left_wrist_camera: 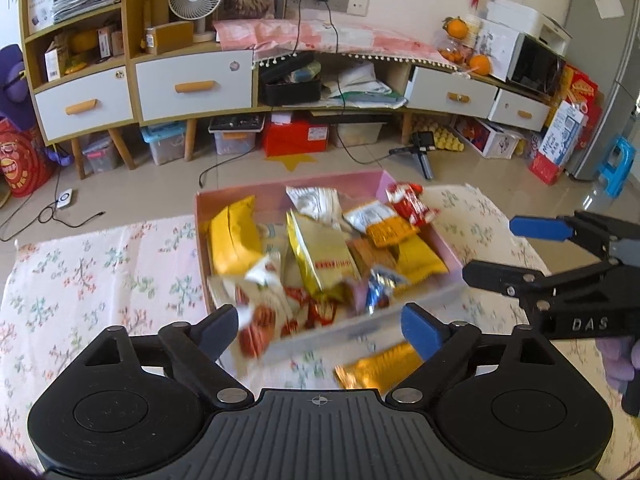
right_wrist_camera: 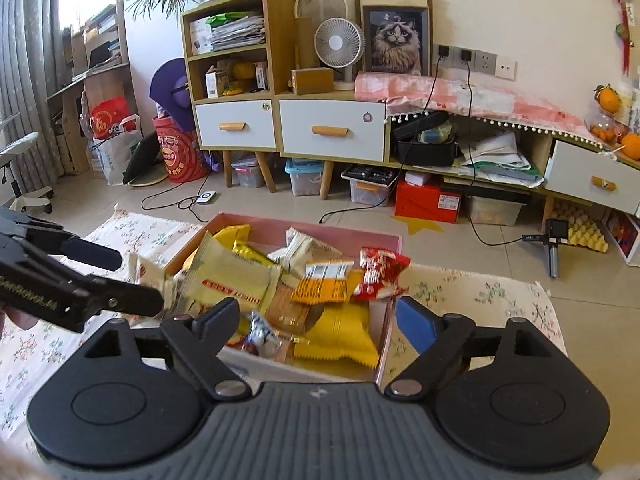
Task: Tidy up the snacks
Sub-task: 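Withdraw both tools from the box toward the gold bar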
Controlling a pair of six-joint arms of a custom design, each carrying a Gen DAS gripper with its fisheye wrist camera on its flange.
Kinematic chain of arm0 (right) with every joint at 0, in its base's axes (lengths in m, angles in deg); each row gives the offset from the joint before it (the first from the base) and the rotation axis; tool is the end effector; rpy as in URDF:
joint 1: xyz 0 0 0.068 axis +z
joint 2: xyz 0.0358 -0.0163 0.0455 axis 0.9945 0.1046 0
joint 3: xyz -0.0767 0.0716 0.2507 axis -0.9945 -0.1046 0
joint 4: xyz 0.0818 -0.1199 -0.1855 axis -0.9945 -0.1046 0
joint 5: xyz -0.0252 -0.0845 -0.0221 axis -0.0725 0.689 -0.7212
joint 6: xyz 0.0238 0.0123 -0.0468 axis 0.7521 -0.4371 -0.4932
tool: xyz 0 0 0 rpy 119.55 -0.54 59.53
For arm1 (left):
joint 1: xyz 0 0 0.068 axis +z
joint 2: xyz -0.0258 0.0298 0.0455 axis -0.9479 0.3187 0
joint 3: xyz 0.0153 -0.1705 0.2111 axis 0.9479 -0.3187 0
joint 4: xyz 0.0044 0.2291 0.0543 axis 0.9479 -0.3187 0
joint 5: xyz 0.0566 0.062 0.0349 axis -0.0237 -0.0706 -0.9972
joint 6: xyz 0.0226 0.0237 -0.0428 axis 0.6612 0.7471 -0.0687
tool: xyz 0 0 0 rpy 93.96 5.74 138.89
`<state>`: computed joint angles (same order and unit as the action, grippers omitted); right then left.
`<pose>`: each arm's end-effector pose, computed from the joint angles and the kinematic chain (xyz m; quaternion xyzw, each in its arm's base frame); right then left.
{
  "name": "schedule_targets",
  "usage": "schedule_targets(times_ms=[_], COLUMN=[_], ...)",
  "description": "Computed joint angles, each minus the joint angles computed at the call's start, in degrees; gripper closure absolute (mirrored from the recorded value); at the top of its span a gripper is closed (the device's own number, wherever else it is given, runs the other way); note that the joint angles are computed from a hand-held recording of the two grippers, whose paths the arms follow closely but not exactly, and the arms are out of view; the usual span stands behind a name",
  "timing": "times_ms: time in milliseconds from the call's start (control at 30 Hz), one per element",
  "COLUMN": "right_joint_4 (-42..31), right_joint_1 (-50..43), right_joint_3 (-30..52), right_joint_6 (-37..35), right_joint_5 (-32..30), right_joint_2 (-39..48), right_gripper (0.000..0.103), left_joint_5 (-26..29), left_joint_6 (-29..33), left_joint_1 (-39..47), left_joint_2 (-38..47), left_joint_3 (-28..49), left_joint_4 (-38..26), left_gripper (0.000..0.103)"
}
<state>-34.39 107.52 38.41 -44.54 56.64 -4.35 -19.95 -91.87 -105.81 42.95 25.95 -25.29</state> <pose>0.2141 0.0851 0.2448 -0.0404 0.8844 0.0506 0.4622 0.2873 -0.1988 0.2833 0.2372 0.8980 -0.1498 0.3390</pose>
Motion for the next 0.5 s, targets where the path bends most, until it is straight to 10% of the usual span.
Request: schedule_targets(times_ms=[500], right_joint_4=[-1.3], right_joint_1=[8.3], right_joint_3=[-6.2], right_joint_6=[5.0], right_joint_5=[6.5], right_joint_2=[-4.2], right_gripper=[0.004], left_joint_5=[-6.2], left_joint_6=[-1.1], left_joint_1=[-5.3], left_joint_2=[-12.2], left_joint_3=[-16.4], left_joint_4=[2.2], left_gripper=[0.006])
